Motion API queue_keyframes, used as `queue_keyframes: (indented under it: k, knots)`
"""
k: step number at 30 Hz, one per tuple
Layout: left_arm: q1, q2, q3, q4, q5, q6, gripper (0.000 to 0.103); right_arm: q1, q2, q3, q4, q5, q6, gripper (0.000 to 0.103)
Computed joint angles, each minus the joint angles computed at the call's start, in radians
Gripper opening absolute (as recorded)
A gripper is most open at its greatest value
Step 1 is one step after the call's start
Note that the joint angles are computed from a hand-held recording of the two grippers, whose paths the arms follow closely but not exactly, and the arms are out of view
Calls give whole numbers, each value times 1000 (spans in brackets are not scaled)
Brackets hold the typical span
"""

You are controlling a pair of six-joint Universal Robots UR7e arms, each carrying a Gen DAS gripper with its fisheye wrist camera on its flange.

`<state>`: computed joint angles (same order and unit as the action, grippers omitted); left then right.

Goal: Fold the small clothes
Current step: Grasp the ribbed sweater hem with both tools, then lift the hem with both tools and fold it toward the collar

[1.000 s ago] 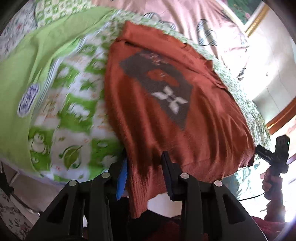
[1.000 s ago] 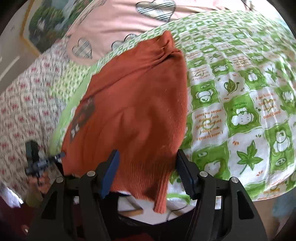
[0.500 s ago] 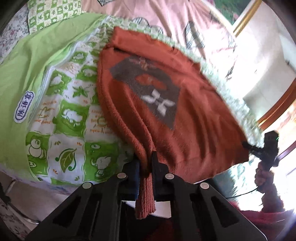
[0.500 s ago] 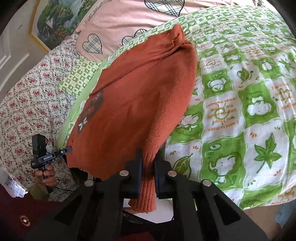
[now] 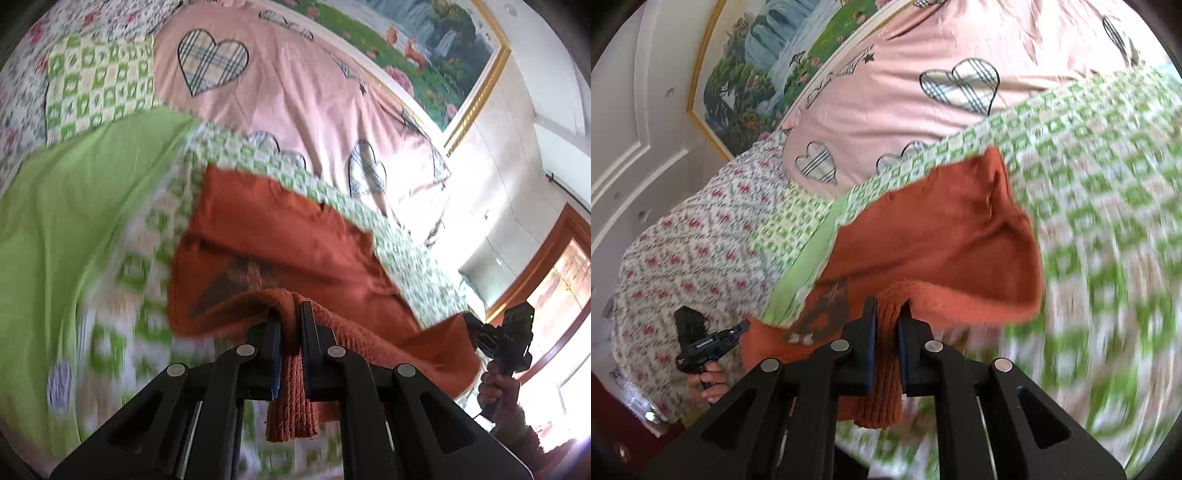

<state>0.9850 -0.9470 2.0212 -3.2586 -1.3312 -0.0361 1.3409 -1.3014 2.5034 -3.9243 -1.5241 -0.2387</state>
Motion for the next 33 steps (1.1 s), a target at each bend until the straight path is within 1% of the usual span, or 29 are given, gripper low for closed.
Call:
queue_keyframes:
  k: [2,4,6,8,10,15,19,24,26,28,29,30,31,32,33]
  knots:
    - [12,41,-82,13,4,14,7,12,0,-65,52,-20,4,11]
    - [23,84,-168,38,-1,28,7,32,8,-142,111,-71,7,11]
    - [29,120,-242,73,10,37,7,32,12,-196,151,-83,10,11]
    - [33,159,-313,96,22,54,7,32,28,-271,207,-113,11,11]
    - [44,211,-411,144,34,68,7,24,44,-339,269,-116,9,11]
    - [74,321,-607,269,56,85,7,-2,102,-496,398,-137,10,11]
    - [106,424,-772,382,85,81,7,-28,154,-608,479,-182,31,11]
    - [139,530,-935,497,122,61,7,-50,206,-695,549,-249,52,11]
    - [150,576,-1008,572,157,49,9,-57,221,-719,581,-266,69,12]
    - [154,585,-1015,594,169,40,12,-69,222,-730,621,-261,114,13]
    - [152,573,-991,581,171,40,12,-74,215,-721,626,-251,136,13]
    - [147,554,-956,566,171,42,16,-75,205,-705,617,-242,148,16]
    - [143,532,-916,552,165,46,25,-71,192,-678,588,-246,153,21]
    - [134,496,-848,520,151,57,28,-61,182,-650,546,-268,145,25]
    - [126,472,-798,496,145,65,31,-49,178,-628,508,-293,131,35]
